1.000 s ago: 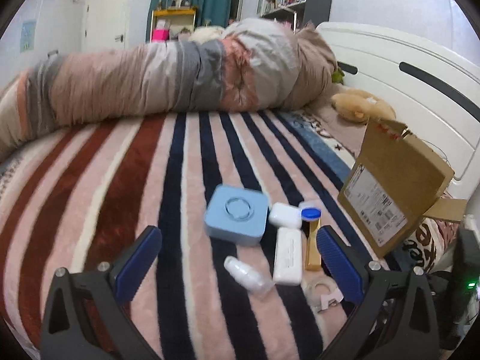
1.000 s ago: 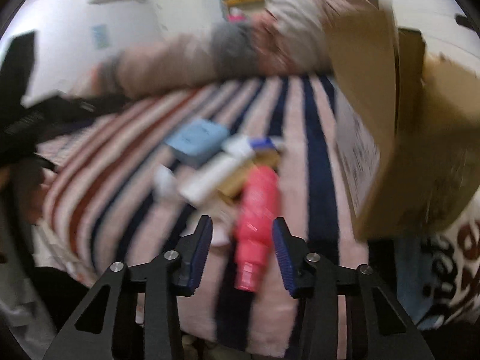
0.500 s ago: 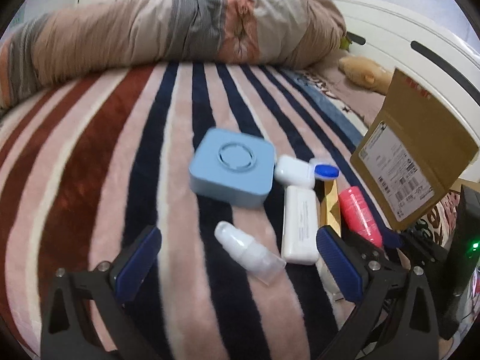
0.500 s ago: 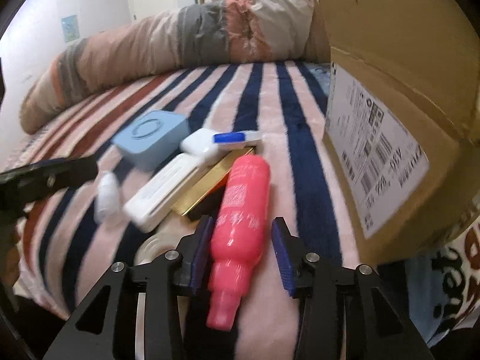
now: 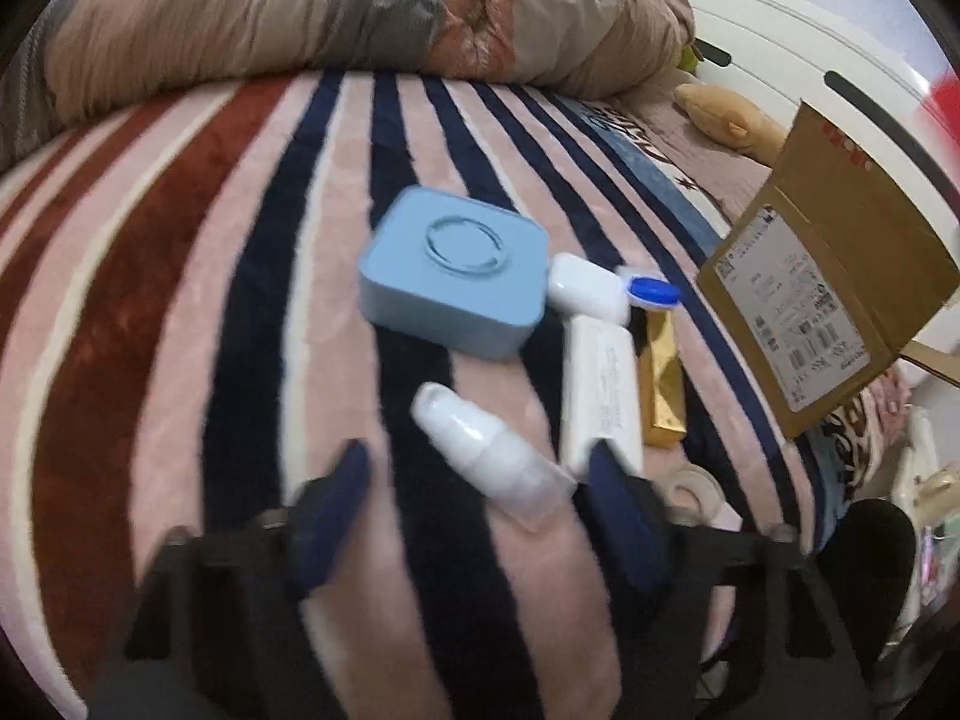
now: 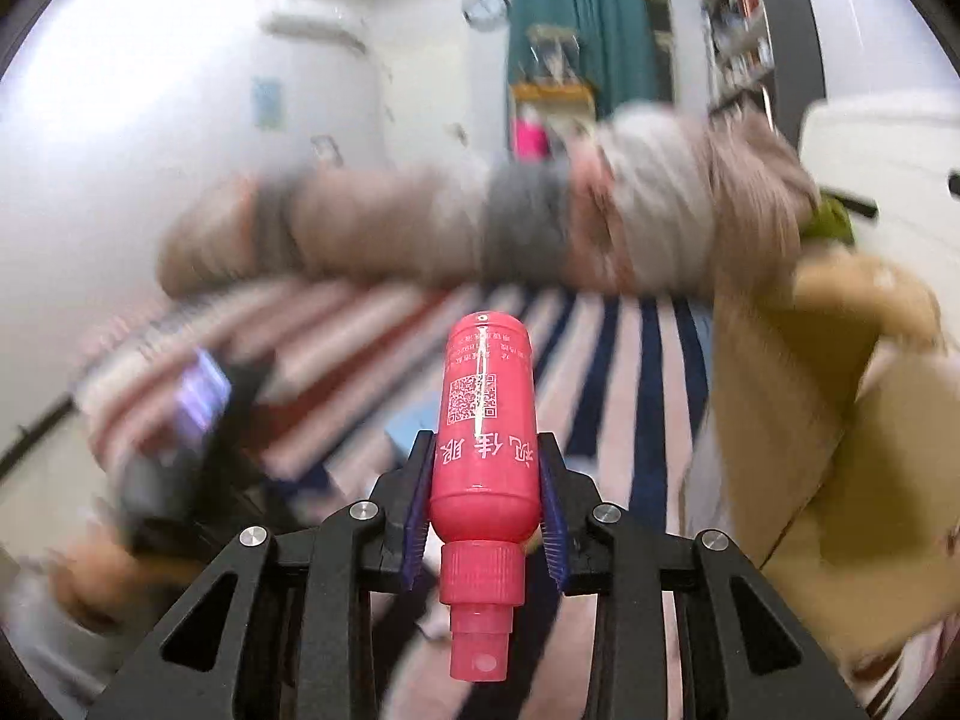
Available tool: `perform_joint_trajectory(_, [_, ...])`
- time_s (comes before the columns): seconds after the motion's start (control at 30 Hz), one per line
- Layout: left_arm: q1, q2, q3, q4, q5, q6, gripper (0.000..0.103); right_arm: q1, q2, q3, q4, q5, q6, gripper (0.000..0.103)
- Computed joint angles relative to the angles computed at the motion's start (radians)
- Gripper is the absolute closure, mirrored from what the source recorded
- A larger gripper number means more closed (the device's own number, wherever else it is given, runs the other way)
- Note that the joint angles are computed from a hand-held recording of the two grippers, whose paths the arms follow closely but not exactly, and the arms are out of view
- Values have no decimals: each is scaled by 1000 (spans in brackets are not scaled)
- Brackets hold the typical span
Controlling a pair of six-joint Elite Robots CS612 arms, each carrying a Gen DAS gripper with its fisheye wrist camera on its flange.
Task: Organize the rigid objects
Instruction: 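Drop the pink bottle in the box with the right tool while the left grasps the pump bottle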
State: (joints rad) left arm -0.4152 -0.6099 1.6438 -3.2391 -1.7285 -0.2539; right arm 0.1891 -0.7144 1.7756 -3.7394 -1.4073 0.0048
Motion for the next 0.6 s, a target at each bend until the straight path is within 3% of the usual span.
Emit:
perform_joint_trajectory(0.07, [-2, 3, -5, 12, -17, 15, 62, -10, -35, 12, -38, -35, -17, 76])
perform_joint_trajectory(0.2, [-13, 2, 3, -9, 25, 33, 63, -27, -69, 13, 13, -245, -81, 76])
perform_joint_trajectory(0.23, [-15, -1, 3, 0, 34, 53, 66, -38, -75, 12, 55, -261, -72, 76])
perform_joint_trajectory(0.27, [-17, -4, 5, 9, 54, 70, 78, -57, -82, 12, 117, -263, -52, 76])
perform_joint_trajectory(0.3, [-21, -6, 8, 13, 93, 86, 80, -68, -85, 9, 164, -269, -47, 76])
perform_joint_trajectory(0.43, [-16, -4, -1, 30, 108, 89, 80, -97, -83, -7, 340, -285, -67, 76])
perform_joint_trajectory(0.53, [-38, 4, -14, 40, 195, 123, 76, -102, -81, -8, 393, -300, -51, 76])
perform_joint_trajectory(0.6, [-46, 11, -31, 56, 229, 123, 66, -105, -77, -21, 430, -311, -48, 75])
